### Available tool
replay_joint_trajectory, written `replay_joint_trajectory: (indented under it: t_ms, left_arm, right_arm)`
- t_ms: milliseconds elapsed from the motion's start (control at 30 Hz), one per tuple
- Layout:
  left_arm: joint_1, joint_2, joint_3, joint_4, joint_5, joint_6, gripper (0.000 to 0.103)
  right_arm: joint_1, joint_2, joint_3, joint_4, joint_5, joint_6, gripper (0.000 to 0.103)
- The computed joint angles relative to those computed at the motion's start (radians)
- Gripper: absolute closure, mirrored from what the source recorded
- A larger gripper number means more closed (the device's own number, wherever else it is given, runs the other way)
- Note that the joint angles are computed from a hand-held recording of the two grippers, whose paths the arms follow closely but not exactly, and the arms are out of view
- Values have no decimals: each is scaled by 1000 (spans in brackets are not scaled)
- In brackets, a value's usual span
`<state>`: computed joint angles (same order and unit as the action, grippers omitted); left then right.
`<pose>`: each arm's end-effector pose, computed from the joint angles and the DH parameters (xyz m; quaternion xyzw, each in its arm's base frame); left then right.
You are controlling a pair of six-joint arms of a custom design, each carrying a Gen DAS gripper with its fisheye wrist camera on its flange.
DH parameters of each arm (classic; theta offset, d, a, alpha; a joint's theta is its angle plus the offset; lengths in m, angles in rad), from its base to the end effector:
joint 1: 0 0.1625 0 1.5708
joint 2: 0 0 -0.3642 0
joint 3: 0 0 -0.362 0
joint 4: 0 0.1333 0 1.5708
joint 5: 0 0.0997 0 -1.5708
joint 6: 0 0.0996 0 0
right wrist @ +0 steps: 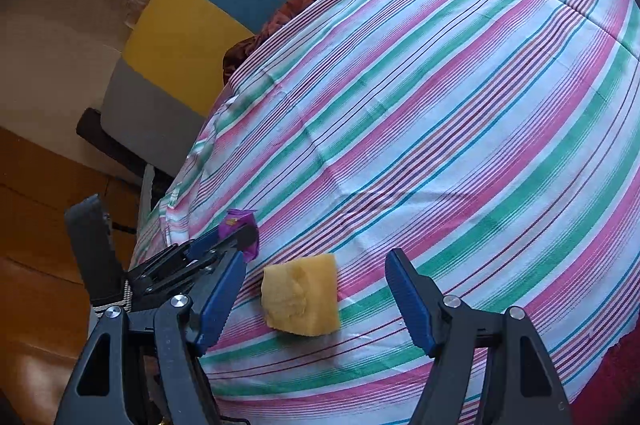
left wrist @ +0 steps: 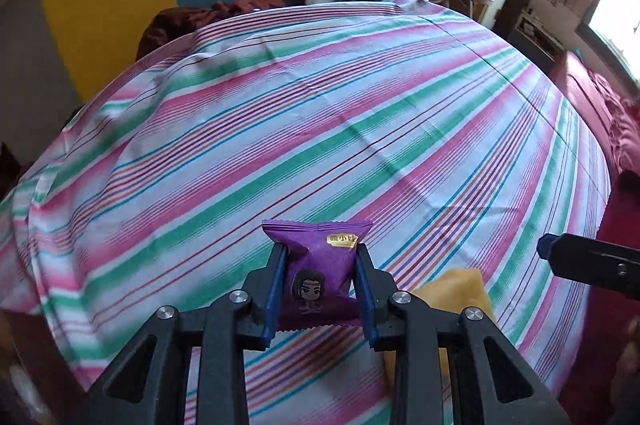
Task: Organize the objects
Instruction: 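Grasp the yellow sponge with the right gripper while the left carries the purple packet to the tray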
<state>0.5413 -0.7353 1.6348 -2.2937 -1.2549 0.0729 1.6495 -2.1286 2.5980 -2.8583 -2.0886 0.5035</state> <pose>-0.4097 -0.4379 0.0126 0.5270 0.8308 0.0052 0.1792 0.1043 -0.2540 0.3213 -0.2865 -0.8455 0.4357 0.1147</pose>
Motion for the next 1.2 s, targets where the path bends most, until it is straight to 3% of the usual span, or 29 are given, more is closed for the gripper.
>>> replay_joint_trajectory:
  t_ms: [333, 500, 800, 833, 867, 933, 1067, 1200]
  left_arm:
    - [8, -245, 169, -38, 48, -127, 71]
    - [5, -377, 259, -34, 51, -175, 71]
    - [41, -578, 356, 0, 59, -230, 70]
    - [48, -600, 363, 5, 64, -236, 70]
    - [57, -630, 372, 11, 71, -245, 70]
    - [72, -685, 388, 24, 87, -264, 70]
    - [106, -825, 426, 60, 153, -297, 70]
    - [145, -939, 451, 114, 225, -333, 70]
  right_arm:
    - [92, 178, -85, 75, -83, -43, 26]
    - [144, 295, -144, 157, -170, -40, 21]
    - [155, 458, -229, 244, -283, -55, 21]
    - [164, 474, -236, 271, -313, -49, 24]
    - [180, 495, -245, 302, -363, -37, 34]
    - [195, 504, -239, 294, -393, -49, 37]
    - [187, 492, -233, 303, -387, -48, 40]
    - [145, 452, -211, 284, -312, -52, 40]
